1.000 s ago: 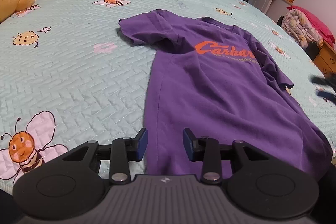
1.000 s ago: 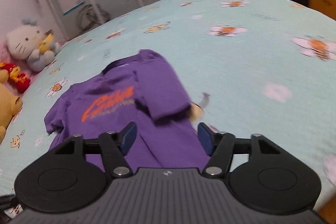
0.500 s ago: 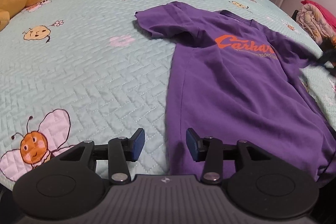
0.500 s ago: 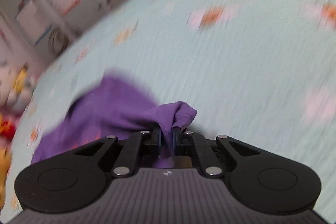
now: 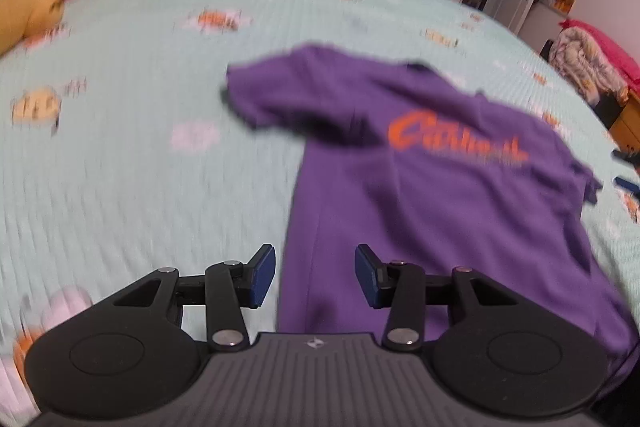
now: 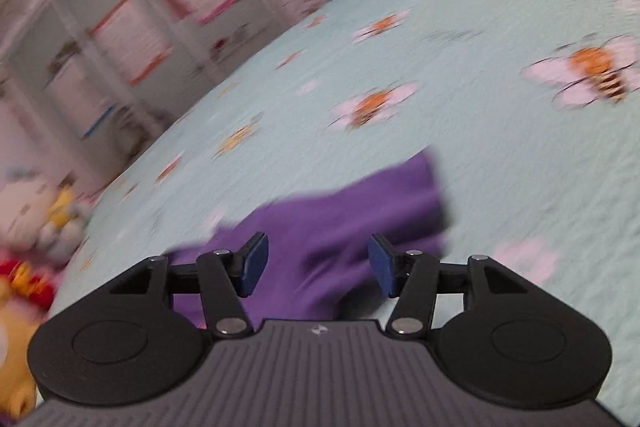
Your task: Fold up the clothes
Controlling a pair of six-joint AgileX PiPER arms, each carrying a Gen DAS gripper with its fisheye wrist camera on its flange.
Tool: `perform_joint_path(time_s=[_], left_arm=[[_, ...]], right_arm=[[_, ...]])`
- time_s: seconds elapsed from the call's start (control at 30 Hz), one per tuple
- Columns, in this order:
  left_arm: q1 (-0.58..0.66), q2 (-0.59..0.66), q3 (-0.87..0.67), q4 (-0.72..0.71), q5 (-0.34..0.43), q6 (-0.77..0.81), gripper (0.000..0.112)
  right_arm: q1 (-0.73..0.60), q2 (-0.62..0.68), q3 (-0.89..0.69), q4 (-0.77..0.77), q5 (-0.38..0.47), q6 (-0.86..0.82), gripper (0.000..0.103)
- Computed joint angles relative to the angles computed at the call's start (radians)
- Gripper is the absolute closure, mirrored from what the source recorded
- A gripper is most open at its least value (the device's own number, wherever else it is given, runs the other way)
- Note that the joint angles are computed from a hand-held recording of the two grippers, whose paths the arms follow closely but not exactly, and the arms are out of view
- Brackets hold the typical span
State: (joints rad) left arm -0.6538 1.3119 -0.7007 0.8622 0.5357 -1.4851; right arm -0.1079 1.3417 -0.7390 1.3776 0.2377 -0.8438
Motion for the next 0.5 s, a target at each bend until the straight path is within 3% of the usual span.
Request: perform_joint_path(time_s=[0.1, 0.23, 0.33, 0.5], left_arm=[[0.046, 0.03, -0.121, 0.013, 0.04, 0.131, 0.065], [0.085, 0.113, -0.28, 0.069, 0.059, 0.205, 0.06], [0.119, 0.176, -0.347, 0.044, 0.007, 0.24, 0.059], [0.136, 0.272, -0.385, -0.024, -0.061, 0.298, 0.059]], right_arm=[[0.101, 0.025, -0.065, 0.023, 0.003, -0.081, 0.047], [0.168, 0.179, -0.345, -0.35, 0.02, 0.207, 0.046], [0.183, 0.368, -0.608, -0.638, 0.129, 0.402, 0.046], [0.207, 0.682, -0.944, -1.068, 0.218, 0.734, 0.046]])
